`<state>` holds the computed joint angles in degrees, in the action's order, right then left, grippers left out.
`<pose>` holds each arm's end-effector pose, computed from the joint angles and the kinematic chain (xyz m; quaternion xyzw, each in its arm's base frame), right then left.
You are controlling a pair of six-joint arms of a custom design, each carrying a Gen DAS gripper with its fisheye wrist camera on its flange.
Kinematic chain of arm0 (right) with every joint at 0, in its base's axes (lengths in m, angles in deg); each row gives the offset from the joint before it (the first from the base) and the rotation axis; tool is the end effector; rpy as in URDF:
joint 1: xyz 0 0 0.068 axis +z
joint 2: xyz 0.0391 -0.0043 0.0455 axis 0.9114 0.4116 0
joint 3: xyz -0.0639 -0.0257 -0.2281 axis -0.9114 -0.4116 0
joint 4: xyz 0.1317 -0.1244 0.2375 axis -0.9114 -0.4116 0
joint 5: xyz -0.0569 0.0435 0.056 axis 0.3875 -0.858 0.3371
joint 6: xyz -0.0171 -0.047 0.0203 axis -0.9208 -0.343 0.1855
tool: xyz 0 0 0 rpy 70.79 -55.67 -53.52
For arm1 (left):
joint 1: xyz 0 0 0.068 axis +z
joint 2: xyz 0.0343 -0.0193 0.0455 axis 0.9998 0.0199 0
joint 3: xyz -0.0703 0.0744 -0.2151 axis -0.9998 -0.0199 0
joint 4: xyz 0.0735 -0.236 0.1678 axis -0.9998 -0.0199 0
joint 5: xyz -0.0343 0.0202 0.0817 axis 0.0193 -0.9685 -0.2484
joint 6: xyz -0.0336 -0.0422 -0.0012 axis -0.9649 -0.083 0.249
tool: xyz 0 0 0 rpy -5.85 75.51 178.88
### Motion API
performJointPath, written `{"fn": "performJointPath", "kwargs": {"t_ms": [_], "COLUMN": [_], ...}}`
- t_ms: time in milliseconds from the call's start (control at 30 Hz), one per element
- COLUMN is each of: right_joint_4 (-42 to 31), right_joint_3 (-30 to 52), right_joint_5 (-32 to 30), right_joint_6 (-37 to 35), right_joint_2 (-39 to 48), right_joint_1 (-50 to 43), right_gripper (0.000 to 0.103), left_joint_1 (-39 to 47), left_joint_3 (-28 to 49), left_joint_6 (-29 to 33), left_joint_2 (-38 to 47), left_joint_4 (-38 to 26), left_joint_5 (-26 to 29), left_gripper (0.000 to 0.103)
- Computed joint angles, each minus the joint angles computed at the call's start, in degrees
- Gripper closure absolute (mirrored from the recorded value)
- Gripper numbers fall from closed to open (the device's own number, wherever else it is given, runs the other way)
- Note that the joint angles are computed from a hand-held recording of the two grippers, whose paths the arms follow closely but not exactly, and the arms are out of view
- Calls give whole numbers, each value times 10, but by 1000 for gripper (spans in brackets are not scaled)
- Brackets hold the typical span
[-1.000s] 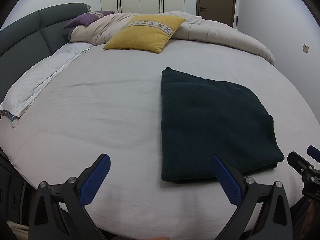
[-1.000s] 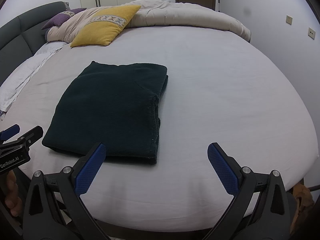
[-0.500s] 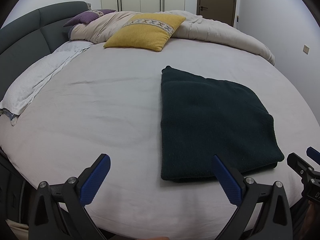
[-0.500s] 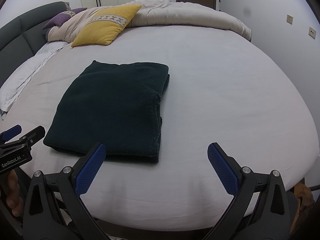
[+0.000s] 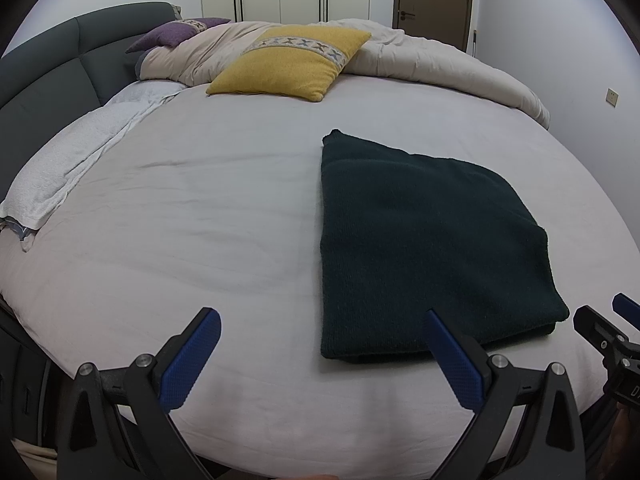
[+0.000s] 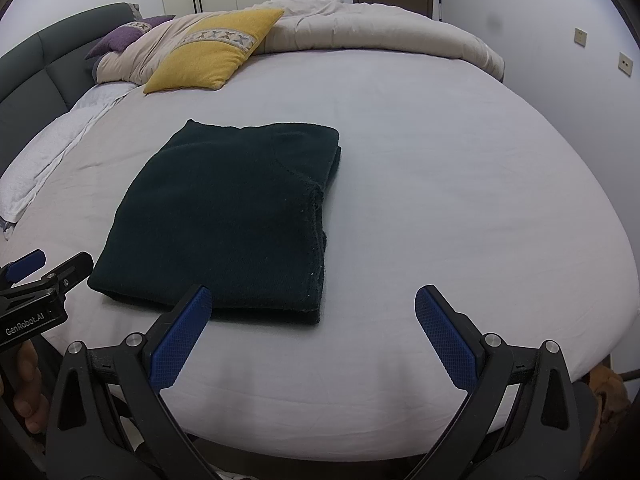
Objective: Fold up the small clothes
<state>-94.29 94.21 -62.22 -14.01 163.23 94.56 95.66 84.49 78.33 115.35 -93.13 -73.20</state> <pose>0.2701 0.1373 0.1742 -0.0027 0.9413 0.0135 0.3372 0.2193 0.0250 0.2144 -0.0358 0.9339 0.0108 0.3555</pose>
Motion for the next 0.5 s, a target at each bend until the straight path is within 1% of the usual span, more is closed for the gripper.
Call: {"fn": "performJointPath", "kwargs": {"t_ms": [500], "right_joint_4": [-2], "right_joint_3": [-3], "right_joint_5": [0], "right_joint_6": [3], "right_joint_2": [-3], "right_joint_1": [3], "right_gripper": [0], "left_joint_1": [0], "left_joint_3": [-1], "left_joint_6": [1], "left_joint_2": [1], "left_joint_4": [1], "left_joint_5": [0], "left_gripper": [0]}}
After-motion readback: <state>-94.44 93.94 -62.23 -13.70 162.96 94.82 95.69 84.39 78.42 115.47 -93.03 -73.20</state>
